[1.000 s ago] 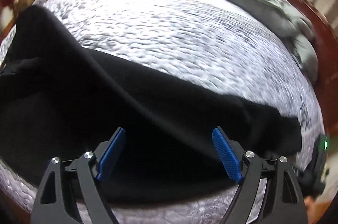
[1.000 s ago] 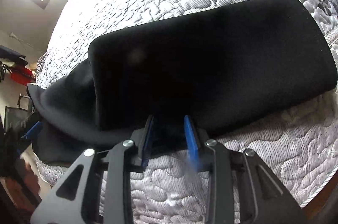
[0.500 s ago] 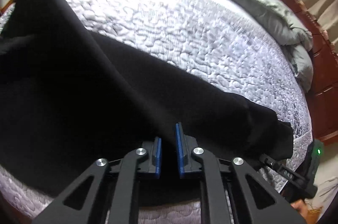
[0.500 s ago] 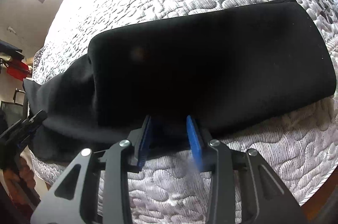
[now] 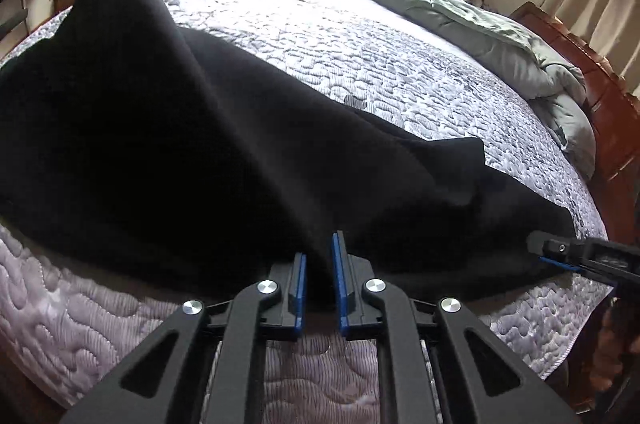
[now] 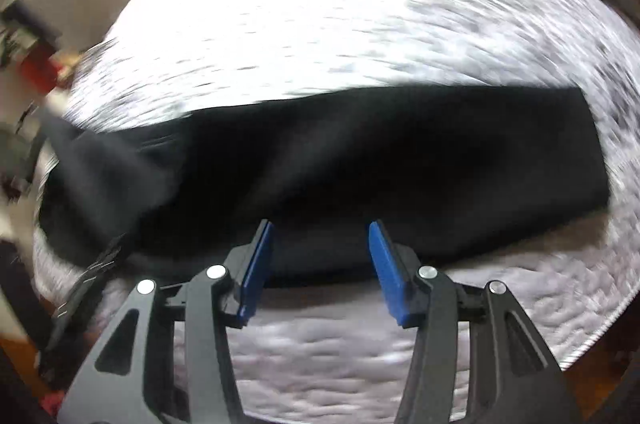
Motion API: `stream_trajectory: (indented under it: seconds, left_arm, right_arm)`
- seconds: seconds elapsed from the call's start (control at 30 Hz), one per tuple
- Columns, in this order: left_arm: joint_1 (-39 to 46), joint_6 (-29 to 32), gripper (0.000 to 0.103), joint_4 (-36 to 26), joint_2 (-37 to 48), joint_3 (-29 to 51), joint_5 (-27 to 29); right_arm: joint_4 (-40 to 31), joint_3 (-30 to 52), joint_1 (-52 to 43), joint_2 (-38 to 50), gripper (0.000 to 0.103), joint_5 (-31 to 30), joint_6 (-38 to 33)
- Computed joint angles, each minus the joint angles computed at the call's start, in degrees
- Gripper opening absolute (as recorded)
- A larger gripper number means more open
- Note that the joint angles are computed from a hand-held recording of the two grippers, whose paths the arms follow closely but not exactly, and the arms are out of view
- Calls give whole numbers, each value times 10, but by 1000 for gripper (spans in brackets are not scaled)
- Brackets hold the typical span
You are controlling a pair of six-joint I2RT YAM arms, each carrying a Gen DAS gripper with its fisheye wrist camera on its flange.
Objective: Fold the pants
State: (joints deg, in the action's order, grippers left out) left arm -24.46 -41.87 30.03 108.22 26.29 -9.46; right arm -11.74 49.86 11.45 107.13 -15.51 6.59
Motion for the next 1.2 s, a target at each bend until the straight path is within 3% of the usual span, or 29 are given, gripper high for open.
stream_trajectory:
  seconds: [0.13, 0.23, 0.3, 0.37, 0.4, 0.43, 0.57, 0.77, 0.87, 0.93, 1.03, 1.2]
  left_arm:
    - [5, -2, 12, 28, 12, -9, 13]
    - [17, 18, 14, 22, 2, -11, 34]
    - [35, 35, 20, -6, -17, -12, 55]
    - [58, 47, 34, -83, -56, 1, 64]
    - [71, 49, 59, -119, -81, 5, 56]
    - [89, 56, 73, -149, -111, 7, 45]
    - [172, 126, 82, -260, -153, 68, 39]
    - [294, 178, 84, -389, -61, 237, 67]
    - [323, 188, 75, -405, -13, 284, 105]
    - [339, 198, 40, -415, 12, 303, 132]
    - [353, 192, 11, -390, 13, 283, 171]
    - [353, 187, 7, -268, -88, 143, 156]
  right_arm:
    - [-25, 40, 76, 36, 48, -32, 15]
    - [-37, 79, 115, 96, 50, 13, 33]
    - [-7, 71, 131, 113, 53, 39, 38]
    - [12, 62, 149, 111, 54, 68, 45]
    - [17, 59, 153, 111, 55, 77, 47]
    - [29, 55, 153, 115, 55, 81, 51]
    - [45, 50, 150, 116, 55, 79, 61]
    - [62, 25, 137, 107, 55, 67, 56]
    - [58, 26, 134, 106, 55, 63, 53]
    - [57, 23, 130, 104, 56, 60, 51]
    - [53, 30, 131, 108, 56, 58, 52]
    - [43, 38, 123, 110, 56, 40, 50]
